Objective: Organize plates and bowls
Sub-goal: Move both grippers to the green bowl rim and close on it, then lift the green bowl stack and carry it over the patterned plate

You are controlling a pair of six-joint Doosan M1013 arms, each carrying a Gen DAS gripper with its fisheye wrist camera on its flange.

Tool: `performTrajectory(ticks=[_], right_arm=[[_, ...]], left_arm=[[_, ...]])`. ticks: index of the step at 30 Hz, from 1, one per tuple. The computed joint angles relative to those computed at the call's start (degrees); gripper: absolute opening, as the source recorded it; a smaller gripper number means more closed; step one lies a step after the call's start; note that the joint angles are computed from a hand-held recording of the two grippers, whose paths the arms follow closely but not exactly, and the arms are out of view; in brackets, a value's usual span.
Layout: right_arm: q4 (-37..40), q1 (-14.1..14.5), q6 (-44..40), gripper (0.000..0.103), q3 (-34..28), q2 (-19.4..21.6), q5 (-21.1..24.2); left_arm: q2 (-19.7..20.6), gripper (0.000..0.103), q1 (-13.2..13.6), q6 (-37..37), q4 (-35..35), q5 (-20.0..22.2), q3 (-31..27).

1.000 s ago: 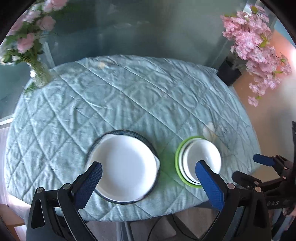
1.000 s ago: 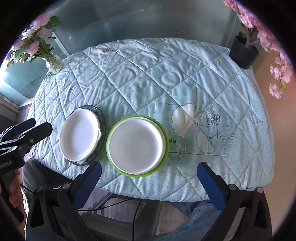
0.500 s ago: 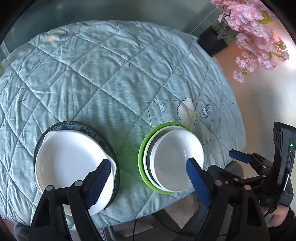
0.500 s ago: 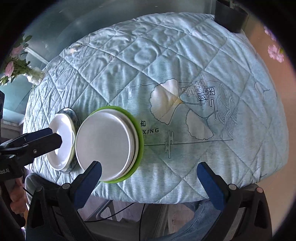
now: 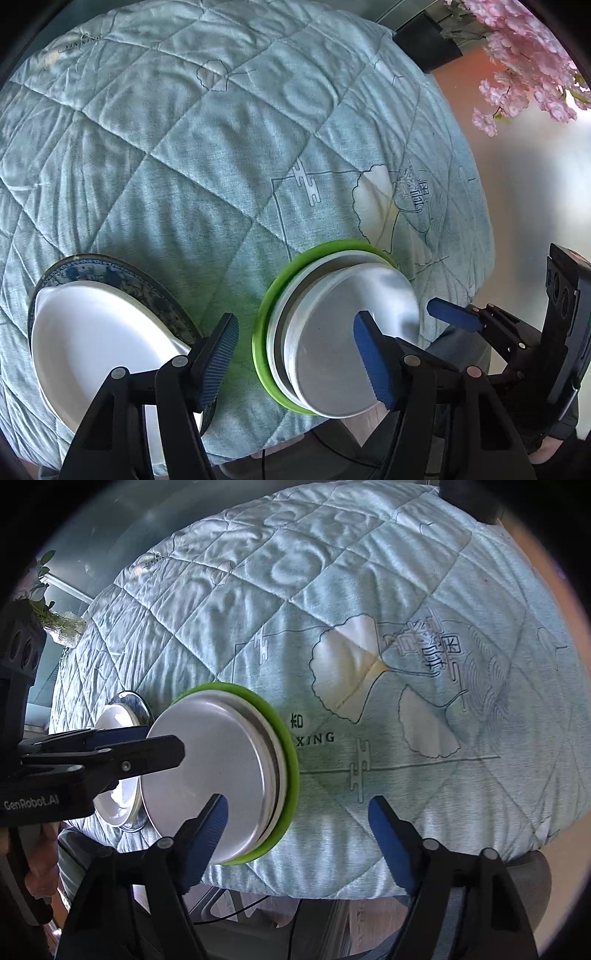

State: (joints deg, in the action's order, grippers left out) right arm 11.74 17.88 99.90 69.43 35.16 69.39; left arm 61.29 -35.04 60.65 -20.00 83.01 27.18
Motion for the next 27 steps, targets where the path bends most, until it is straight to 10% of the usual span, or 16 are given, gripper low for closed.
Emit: performTrajectory(ticks=[3, 14, 27], right_arm=[[0.48, 0.03, -0.09, 0.054, -0.33, 0.45, 0.86], [0.6, 0.03, -0.19, 0.034, -2.52, 2.31, 3.05], [-1.51, 0.84, 0.36, 0.019, -3.67, 3.04, 4.31]], left_arm=[[1.51, 0.053, 0.03, -1.47, -0.03, 2.01, -2.19], [2.05, 0.024, 0.2, -3.84, -1.42, 2.59, -1.54], [1.4, 0.02, -0.35, -2.41, 0.48, 2.77, -0.78]])
